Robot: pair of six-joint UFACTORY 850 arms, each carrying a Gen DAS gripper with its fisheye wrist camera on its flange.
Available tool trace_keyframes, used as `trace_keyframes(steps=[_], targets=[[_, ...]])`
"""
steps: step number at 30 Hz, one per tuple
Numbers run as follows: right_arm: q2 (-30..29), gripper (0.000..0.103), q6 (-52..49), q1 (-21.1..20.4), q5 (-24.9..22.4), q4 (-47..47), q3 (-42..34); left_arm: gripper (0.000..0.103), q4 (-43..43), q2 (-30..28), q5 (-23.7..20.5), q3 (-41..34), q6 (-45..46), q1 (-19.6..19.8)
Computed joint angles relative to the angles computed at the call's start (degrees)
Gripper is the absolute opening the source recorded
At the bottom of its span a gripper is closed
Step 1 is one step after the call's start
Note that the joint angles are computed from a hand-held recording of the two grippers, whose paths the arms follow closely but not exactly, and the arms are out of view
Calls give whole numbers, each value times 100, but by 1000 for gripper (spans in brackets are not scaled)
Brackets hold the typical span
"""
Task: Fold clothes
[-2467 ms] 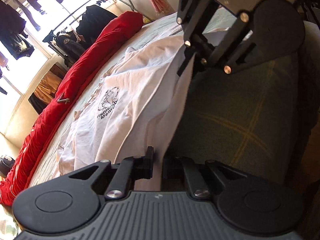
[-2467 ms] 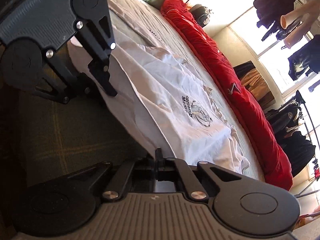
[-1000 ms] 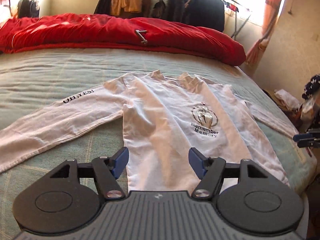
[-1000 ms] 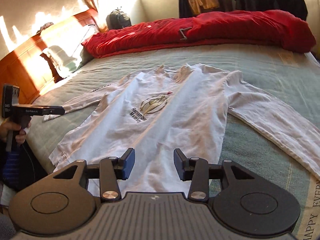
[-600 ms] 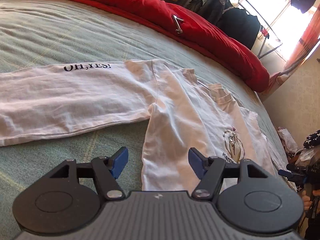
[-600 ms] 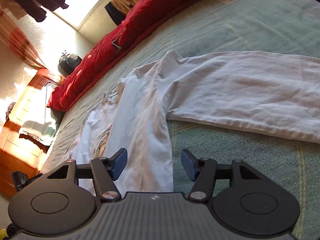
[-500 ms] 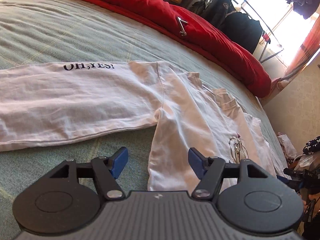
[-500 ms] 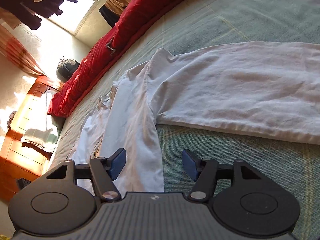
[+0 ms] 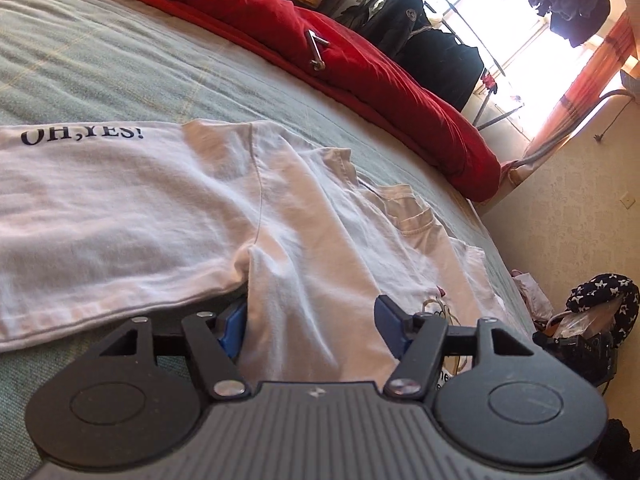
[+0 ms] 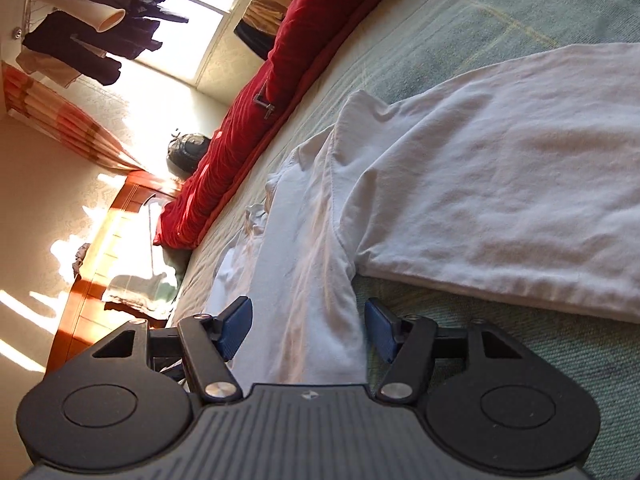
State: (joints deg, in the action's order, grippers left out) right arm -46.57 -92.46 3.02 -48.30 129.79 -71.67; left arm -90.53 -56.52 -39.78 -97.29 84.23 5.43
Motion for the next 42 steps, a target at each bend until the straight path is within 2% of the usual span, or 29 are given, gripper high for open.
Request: trace_keyframes(steps=[2,3,4,5,7,9,13,15,17,18,19,21,22,23,26,28,30,32,34,36,37,38,40,41,42], targets=[[29,59,-76,54,189,-62,-21,27,-2,88,211,116,194,-21],[32,44,-100,83,306,-104,-50,23,10,114,281,148,204,-21],[33,22,-115,113,429,-142,-81,19,14,135,342,174,206,-18],[23,14,-73,149,601,-137,-122,12,-10,176,469,219,231,-26],[92,8,-314,253,974,116,-117,6,-149,294,822,350,394,-64],[250,7,-832,371,1360,569,-32,2,-444,441,1179,518,765,-105],[629,3,-2283,536,2262,1781,181,2,-910,619,1619,702,1372,-136],[667,1,-2221,484,2355,1834,255,2,-705,576,1619,629,1139,-116],[638,5,-1626,372,2292,1415,298,3,-383,494,1435,527,744,-71],[620,9,-1299,299,2162,1170,339,3,-367,470,1338,514,643,-48],[612,18,-1021,226,1793,1028,447,7,-341,449,1157,508,566,-7],[610,29,-937,165,1313,1061,614,19,-420,432,821,546,523,73],[575,34,-780,138,1119,974,640,31,-429,431,734,564,489,96],[536,35,-637,112,928,907,662,39,-314,398,595,531,365,129],[331,37,-295,65,472,970,574,45,-228,251,164,396,46,201],[130,45,-81,60,122,1140,408,49,-250,103,-87,228,-240,214],[-6,51,-118,126,54,1499,237,51,-408,-82,-314,19,-486,206],[-145,54,-149,190,-10,1853,57,56,-554,-225,-404,-151,-628,172],[-280,55,-198,257,-60,2224,-126,56,-745,-342,-431,-285,-659,124],[-313,54,-701,372,54,3000,-189,51,-1029,-347,-246,-284,-468,50],[-304,54,-1184,437,165,3446,-209,38,-1183,-302,-38,-232,-310,3],[-300,49,-1644,493,274,3857,-240,16,-1233,-253,217,-196,-198,-40],[-304,17,-2097,531,836,4189,-394,3,-1439,-151,670,-97,145,-105],[-306,9,-2233,522,954,4254,-416,3,-1692,-93,827,-16,459,-121],[-251,7,-2608,542,1077,4501,-413,2,-1911,-45,875,49,709,-112]])
